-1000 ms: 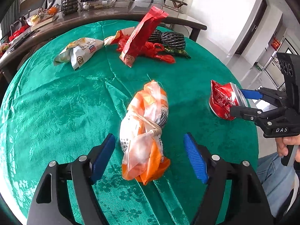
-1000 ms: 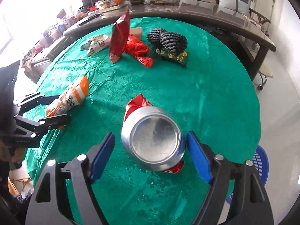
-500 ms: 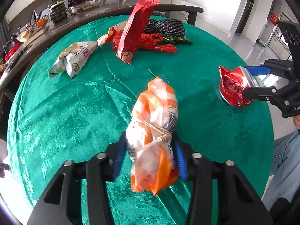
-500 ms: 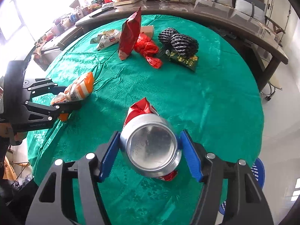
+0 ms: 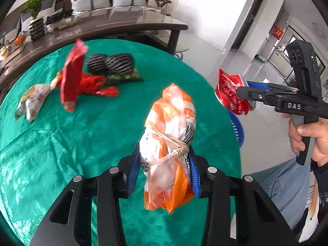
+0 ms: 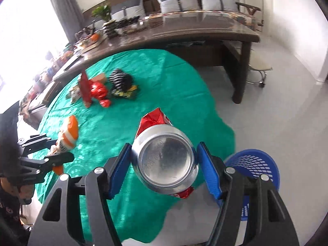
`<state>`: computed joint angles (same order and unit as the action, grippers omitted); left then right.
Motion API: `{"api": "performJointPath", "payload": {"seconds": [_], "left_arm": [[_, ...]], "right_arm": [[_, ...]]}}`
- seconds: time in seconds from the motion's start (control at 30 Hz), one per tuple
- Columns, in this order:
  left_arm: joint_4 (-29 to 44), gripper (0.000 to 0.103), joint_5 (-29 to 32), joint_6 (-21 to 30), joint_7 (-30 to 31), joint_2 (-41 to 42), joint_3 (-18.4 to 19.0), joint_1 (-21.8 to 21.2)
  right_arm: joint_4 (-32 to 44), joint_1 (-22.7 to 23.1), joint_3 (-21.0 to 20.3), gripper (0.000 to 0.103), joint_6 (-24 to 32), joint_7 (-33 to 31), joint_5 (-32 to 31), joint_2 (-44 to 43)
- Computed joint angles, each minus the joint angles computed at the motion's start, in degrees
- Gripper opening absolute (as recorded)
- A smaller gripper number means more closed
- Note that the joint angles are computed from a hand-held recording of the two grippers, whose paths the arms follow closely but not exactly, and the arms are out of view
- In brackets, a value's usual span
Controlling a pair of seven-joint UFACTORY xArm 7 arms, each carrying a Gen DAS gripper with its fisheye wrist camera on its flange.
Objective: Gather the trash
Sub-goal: 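Carry the plastic bag and red can with both tools over the blue wastebasket, then open both tools to drop the bag and can into the wastebasket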
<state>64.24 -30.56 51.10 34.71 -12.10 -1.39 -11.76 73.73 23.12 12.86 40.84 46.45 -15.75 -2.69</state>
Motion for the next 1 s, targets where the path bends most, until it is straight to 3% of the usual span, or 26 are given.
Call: {"api": "performJointPath", "payload": {"seconds": [0.23, 0.43, 0.73, 1.0], "left_arm": [[7.45, 0.041, 0.53, -2.11, -6.01, 7.57, -7.28, -6.85], [15.82, 0.042, 5.81, -4.22, -14.50, 17.93, -12.50, -13.25], [28.08, 0.042, 15.80, -7.94, -24.89, 35.17, -14.39, -20.69], [32.76, 0.042, 19.06, -9.28, -27.14, 42.13, -14.82, -22.77]], "right_arm": [[-15.18, -6.98, -2.43, 0.064, 2.95, 3.28, 0.51, -13.21], [-26.27, -12.91, -4.14, 0.064, -0.58, 4.14, 3.03, -19.00], [-35.56, -17.39, -5.87, 0.064, -9.09, 1.88, 7.17, -21.66], [-39.96, -17.26, -9.72, 0.064, -17.21, -2.65, 16.38, -22.27]]}}
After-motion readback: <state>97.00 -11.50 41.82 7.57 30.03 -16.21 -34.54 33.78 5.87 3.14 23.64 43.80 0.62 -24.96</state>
